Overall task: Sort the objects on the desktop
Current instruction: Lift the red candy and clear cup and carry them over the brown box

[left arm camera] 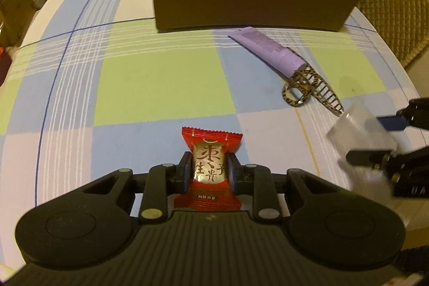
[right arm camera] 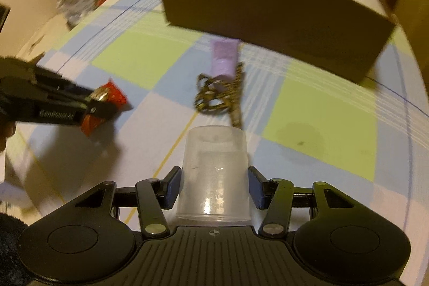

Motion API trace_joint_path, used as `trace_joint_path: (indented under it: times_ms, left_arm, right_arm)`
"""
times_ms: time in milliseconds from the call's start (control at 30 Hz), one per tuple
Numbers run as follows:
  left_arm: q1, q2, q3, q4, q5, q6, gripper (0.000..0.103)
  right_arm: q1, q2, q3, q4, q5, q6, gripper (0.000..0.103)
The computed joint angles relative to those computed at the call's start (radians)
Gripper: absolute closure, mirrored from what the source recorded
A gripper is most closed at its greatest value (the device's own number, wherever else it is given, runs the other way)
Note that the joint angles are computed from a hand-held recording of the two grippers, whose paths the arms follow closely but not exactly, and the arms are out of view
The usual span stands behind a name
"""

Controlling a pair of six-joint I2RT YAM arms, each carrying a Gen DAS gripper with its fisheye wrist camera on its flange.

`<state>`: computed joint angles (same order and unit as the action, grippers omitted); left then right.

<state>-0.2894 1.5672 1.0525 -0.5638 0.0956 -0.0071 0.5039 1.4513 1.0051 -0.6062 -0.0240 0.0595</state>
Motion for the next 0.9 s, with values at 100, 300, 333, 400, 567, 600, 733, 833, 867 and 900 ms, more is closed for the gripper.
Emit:
trace_joint_path:
  times_ms: [100, 300, 333, 400, 567, 600, 733, 833, 867, 900]
  left_arm:
    - [0.005, -0.002, 0.013, 0.003, 0.023, 0.037, 0.081]
    - [0.017, -0.018, 0.054, -0.006, 0.067, 0.066, 0.081]
    - [0.018, -0.019, 0.067, -0.013, 0.074, 0.067, 0.081]
    - [0.017, -0.019, 0.091, -0.025, 0.087, 0.064, 0.081]
    - [-0.003, -0.008, 0.156, -0.034, 0.108, 0.052, 0.081]
    - [-0.008, -0.005, 0.168, -0.034, 0.109, 0.047, 0.081]
    - [-0.022, 0.025, 0.234, -0.049, 0.120, 0.028, 0.081]
    - [-0.032, 0.049, 0.281, -0.043, 0.112, 0.027, 0.081]
    - [-0.034, 0.059, 0.298, -0.041, 0.111, 0.024, 0.081]
    - [-0.036, 0.069, 0.317, -0.040, 0.111, 0.019, 0.081]
  right_arm:
    - [-0.023, -0.028, 0.000, -0.007, 0.012, 0.046, 0.053]
    - [-0.068, -0.054, 0.021, -0.020, 0.017, 0.101, 0.053]
    - [-0.075, -0.061, 0.023, -0.023, 0.014, 0.105, 0.053]
    - [-0.086, -0.073, 0.026, -0.029, 0.007, 0.113, 0.053]
    - [-0.120, -0.072, 0.047, -0.035, -0.017, 0.118, 0.053]
    - [-0.126, -0.072, 0.050, -0.037, -0.021, 0.115, 0.053]
    - [-0.149, -0.057, 0.096, -0.038, -0.038, 0.088, 0.053]
    - [-0.173, -0.035, 0.138, -0.033, -0.055, 0.064, 0.053]
    - [-0.182, -0.025, 0.154, -0.033, -0.061, 0.057, 0.053]
    - [-0.189, -0.015, 0.171, -0.031, -0.066, 0.051, 0.053]
